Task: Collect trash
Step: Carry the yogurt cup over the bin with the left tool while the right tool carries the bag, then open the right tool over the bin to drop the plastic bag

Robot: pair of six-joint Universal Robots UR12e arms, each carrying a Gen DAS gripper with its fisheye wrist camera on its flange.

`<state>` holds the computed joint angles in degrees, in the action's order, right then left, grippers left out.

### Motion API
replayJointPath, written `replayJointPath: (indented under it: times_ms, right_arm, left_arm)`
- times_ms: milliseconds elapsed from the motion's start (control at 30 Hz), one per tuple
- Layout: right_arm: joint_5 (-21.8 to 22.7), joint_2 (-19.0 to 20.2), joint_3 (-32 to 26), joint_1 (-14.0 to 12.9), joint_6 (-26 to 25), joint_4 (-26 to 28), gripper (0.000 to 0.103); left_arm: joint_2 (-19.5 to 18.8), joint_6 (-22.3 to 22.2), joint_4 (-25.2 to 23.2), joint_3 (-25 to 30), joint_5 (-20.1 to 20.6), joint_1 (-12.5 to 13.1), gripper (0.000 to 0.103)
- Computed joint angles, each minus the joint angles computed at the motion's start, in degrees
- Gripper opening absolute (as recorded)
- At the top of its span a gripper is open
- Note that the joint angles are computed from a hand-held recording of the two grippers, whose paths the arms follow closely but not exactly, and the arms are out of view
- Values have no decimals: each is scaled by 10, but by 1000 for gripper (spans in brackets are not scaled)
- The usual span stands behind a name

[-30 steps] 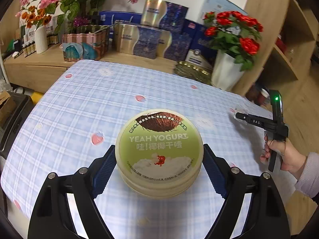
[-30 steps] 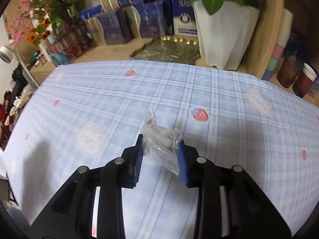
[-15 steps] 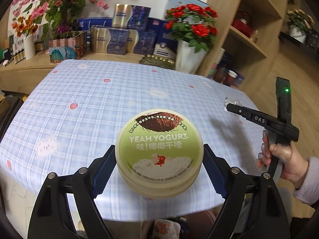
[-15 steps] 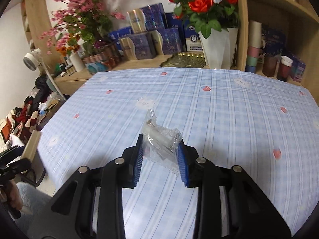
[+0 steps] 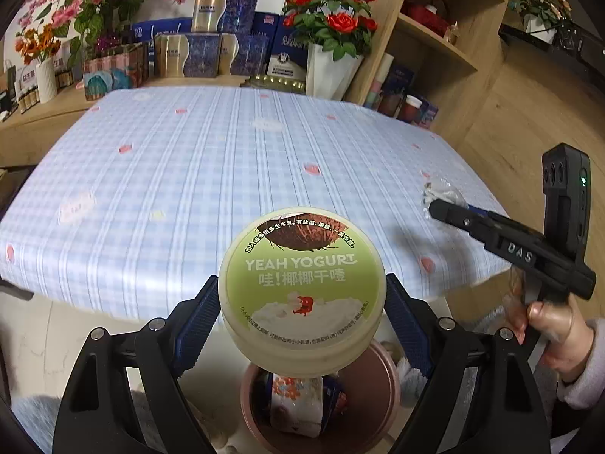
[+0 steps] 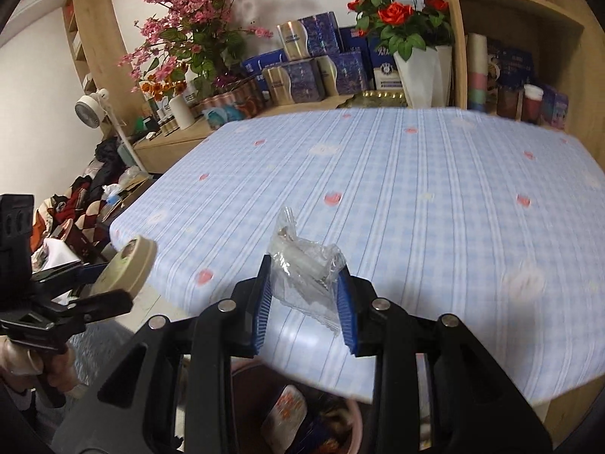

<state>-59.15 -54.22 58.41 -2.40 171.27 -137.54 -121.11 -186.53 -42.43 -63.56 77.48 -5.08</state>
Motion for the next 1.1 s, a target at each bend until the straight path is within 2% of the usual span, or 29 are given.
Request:
replayJointPath:
  times_ms: [267, 400, 500, 633, 733, 1100]
  right_arm:
    - [11, -48, 110, 0, 5, -35, 34]
    - [20, -62, 141, -1, -9, -26, 34]
    - [12, -71, 158, 1, -37, -20, 34]
    - [3, -81, 173, 7, -84, -2, 34]
    - [-6, -83, 175, 10, -101, 8, 34]
    - [-19, -70, 154, 13, -107, 72, 34]
  left_arm:
    - [27, -8, 30, -62, 8, -7, 82]
    - [39, 9, 45, -90, 16, -12, 82]
    - [48, 15, 62, -110, 20, -15, 83]
    - [55, 24, 85, -128, 32, -19, 83]
    - [53, 20, 86, -128, 35, -20, 83]
    - [44, -10, 57, -119, 25, -14, 83]
